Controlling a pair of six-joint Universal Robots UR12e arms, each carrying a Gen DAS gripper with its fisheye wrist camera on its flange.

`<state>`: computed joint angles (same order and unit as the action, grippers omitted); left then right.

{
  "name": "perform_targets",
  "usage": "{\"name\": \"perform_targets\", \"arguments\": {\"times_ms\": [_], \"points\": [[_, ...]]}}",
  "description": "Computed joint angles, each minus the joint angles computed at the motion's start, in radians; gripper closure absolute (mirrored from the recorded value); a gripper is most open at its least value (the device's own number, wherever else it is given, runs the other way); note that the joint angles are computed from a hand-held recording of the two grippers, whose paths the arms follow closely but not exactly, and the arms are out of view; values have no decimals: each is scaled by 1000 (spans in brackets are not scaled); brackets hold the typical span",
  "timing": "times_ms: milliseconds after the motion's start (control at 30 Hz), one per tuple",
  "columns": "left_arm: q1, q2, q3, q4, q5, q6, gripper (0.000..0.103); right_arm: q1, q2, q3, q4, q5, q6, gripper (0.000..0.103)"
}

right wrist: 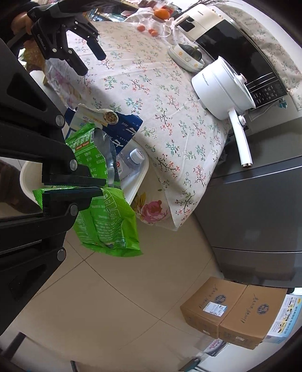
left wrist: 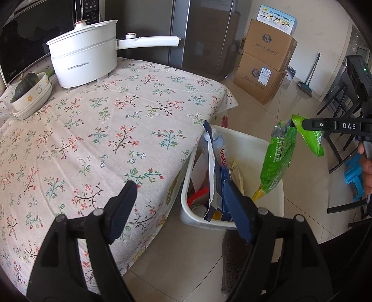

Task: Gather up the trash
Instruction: 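Open both tools over the white bin to drop the carton and green packet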

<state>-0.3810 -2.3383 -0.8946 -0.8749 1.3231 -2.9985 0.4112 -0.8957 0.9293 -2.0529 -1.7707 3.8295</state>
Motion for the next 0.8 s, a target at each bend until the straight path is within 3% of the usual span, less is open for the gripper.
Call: {"name": "perform_targets", "arguments": {"times_ms": [400,467,533,600,800], "points": [[-1,37,-60,88,138,-18,3,11,50,-78,42,2,-24,98],[-2,45,-70,84,169,-28,1,10,54,-83,39,7,-11,82],[2,56,-79,63,169,-40,1,17,50,-77,18,-16,9,34],[4,72,-104,75,180,-58,1,26,43,-66,-22,-40,2,25],[9,138,-205,155,233,-83,1,66,31,-63,-80,-100,-39,20]]}}
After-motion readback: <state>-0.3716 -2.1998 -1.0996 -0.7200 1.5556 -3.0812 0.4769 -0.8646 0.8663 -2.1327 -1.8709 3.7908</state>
